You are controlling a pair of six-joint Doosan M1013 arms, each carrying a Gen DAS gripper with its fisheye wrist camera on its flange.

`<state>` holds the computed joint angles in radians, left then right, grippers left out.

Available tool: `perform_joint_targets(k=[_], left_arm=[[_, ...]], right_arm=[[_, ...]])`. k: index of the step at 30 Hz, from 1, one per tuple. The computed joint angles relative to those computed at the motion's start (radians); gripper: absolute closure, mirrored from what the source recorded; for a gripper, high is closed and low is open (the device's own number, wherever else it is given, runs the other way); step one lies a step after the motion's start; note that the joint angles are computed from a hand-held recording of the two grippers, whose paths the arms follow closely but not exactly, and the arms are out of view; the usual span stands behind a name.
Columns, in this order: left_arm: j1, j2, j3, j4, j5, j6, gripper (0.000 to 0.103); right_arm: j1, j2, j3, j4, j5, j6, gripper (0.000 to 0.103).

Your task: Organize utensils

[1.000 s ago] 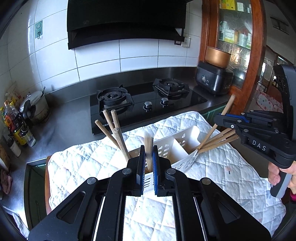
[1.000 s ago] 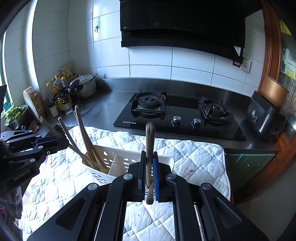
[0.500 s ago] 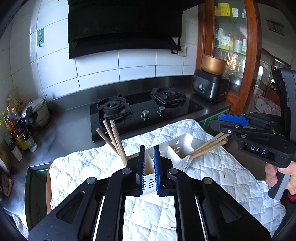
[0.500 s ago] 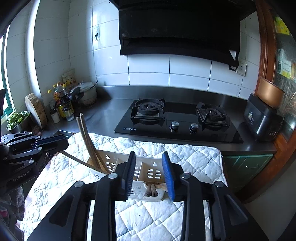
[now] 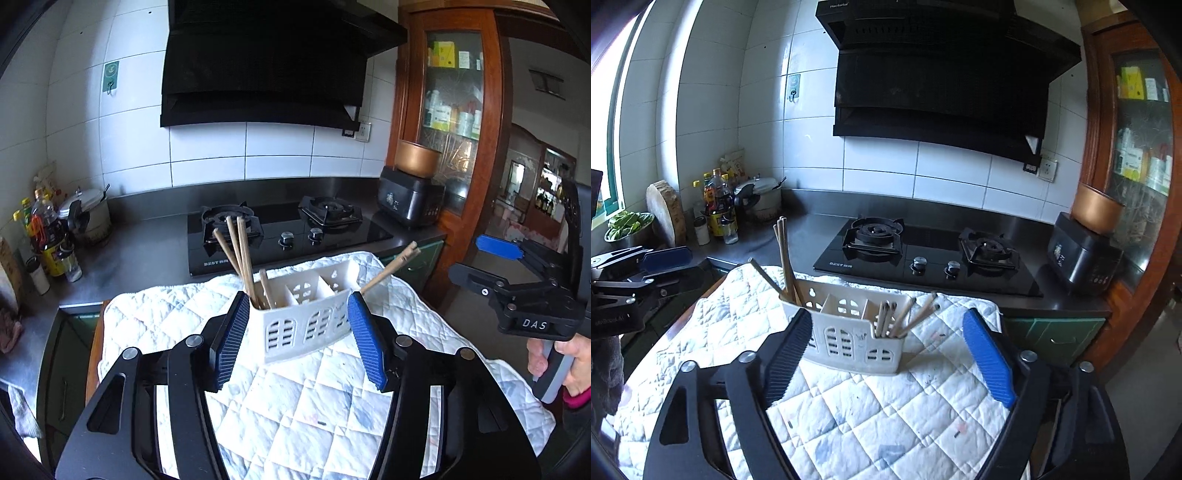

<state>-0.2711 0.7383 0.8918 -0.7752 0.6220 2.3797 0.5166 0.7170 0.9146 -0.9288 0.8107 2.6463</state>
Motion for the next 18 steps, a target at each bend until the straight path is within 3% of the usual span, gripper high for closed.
perform_joint_targets(k=[3, 11, 15, 18], left_arm=[[0.008, -0.047, 0.101, -0.07, -0.072, 0.07, 0.039], [0.024, -0.141, 0.318, -0.267, -0.203, 0.26, 0.038], [0.019, -0.176, 0.403, -0.257, -0.301, 0.265, 0.038], [0.024, -0.191, 0.438, -0.293, -0.307, 0.306, 0.038]], right_arm=[[0.016, -0.027, 0.064, -0.045, -0.005, 0.083, 0.013], [0.064, -0.053, 0.168, -0.09, 0.033, 0.214, 0.01], [0.092, -0.049, 0.187, -0.098, 0.064, 0.253, 0.01], [0.112, -0.042, 0.188, -0.104, 0.083, 0.276, 0.009]])
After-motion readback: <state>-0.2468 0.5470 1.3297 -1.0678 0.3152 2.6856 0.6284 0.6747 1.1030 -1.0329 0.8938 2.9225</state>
